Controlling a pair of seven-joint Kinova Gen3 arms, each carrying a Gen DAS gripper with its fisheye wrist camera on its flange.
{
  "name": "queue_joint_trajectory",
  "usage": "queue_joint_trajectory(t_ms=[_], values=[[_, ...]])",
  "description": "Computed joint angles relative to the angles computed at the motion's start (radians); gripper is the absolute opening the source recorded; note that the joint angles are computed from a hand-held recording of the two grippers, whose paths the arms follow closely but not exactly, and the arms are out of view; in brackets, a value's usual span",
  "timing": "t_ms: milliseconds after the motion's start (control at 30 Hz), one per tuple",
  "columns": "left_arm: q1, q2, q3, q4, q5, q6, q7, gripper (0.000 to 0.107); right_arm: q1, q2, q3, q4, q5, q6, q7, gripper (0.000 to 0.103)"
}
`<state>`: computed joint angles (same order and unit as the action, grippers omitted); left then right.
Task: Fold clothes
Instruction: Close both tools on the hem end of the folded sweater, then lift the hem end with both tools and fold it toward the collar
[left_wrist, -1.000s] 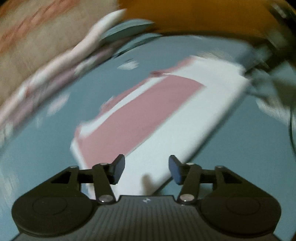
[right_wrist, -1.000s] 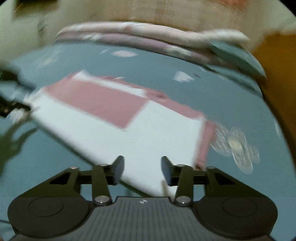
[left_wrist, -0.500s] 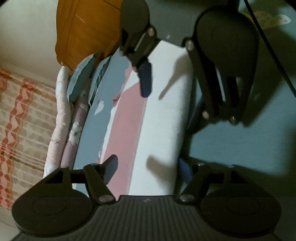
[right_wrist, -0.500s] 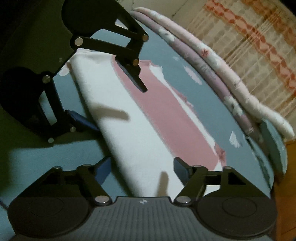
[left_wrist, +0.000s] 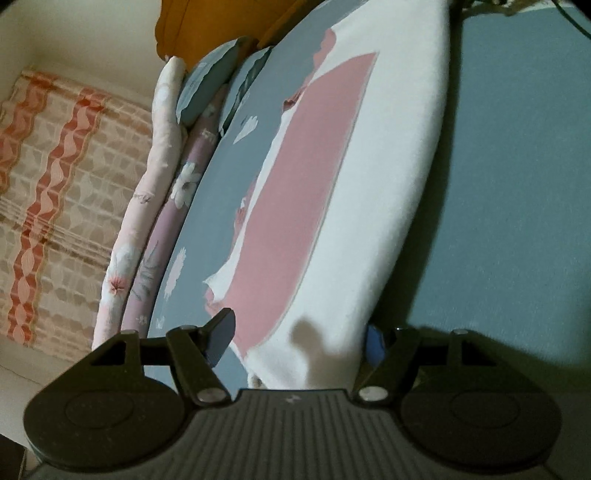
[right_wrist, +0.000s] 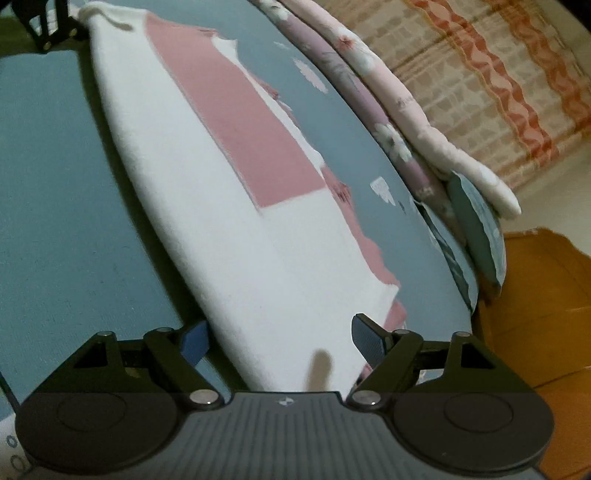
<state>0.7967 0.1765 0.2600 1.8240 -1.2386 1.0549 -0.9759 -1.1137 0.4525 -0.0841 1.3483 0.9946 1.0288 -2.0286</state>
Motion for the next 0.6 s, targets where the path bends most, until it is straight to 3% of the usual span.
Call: queue_joint_trajectory(t_ms=[200,333,433,600], values=[[-0.001,0.037,-0.014,-0.041,-0.023,-0.034,-0.024,0.071,-0.015,0.061,0.022,-0.037,0.073,-0.034,-0.001,0.079],[-0.004,0.034,-0.026,-0.043,-0.003,-0.062,-0.03,0.057,0.002,0.075,0.034,-0.061,0.048,-0.07,0.026,0.069],[0.006,0.014,-0.023,-0.008,-0.005,-0.054,-0.005,0.051,-0.03,0.043,0.043,-0.014,0.043,-0.041,0.007,0.058],[-0.003,-0.002,-0.01,0.017,-0.015,-0.051,0.026,0.053,-0.055,0.015,0.031,0.084,0.144,-0.005,-0.038,0.057]])
